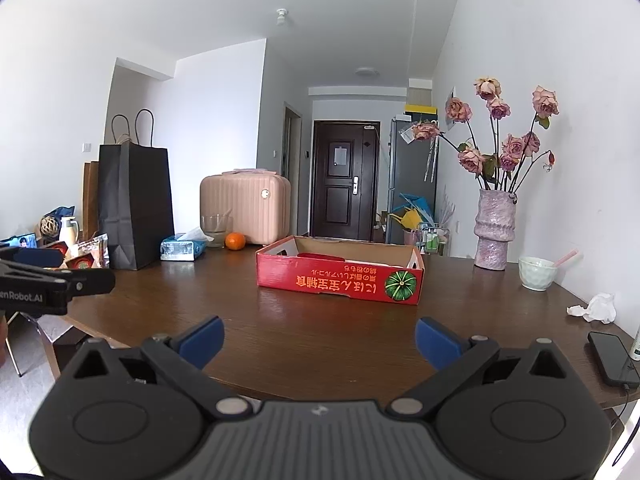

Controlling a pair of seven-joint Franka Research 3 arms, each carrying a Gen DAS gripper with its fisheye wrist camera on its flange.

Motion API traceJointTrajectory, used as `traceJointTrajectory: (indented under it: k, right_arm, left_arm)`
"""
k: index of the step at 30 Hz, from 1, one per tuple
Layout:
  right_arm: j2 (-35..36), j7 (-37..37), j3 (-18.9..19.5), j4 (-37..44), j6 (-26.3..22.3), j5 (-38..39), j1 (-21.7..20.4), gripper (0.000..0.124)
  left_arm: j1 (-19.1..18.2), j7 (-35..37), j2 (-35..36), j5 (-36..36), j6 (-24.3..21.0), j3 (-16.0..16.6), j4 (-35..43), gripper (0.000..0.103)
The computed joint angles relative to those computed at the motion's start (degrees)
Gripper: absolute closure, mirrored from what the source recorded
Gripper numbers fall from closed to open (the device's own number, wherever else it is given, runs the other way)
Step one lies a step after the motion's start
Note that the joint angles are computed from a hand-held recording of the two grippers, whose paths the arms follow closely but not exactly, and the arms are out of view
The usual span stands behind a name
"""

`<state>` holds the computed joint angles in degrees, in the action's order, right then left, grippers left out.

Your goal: Organize rigid objects

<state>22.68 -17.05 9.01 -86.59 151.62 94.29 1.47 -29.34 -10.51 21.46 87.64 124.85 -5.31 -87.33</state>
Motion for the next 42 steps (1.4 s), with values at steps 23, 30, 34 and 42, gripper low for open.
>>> traceJointTrajectory:
  k: [23, 30, 34, 42]
  right_arm:
    - [0.8, 6.3, 0.1, 0.7, 0.7, -3.8, 0.0, 0.021]
    - [1.0, 5.8, 0.7, 1.0, 1.2, -3.2, -0.5, 0.021]
    - [1.2, 6.0, 0.7, 1.0, 1.5, -3.2, -0.4, 0.021]
    - [1.4, 6.3, 0.9, 1.4, 2.1, -3.5, -0.4, 0.021]
  left_arm:
    - [-0.3, -0.5, 0.0, 0.1, -0.9, 0.0, -0.1, 0.000]
    - [-0.5, -0.4, 0.3, 0.2, -1.7, 0.0, 0.3, 0.000]
    - [-0.5, -0.3, 0.4, 0.1, -1.4, 0.1, 0.4, 0.000]
    - [-0.4, -0.1, 0.4, -0.2, -1.0, 0.2, 0.3, 0.000]
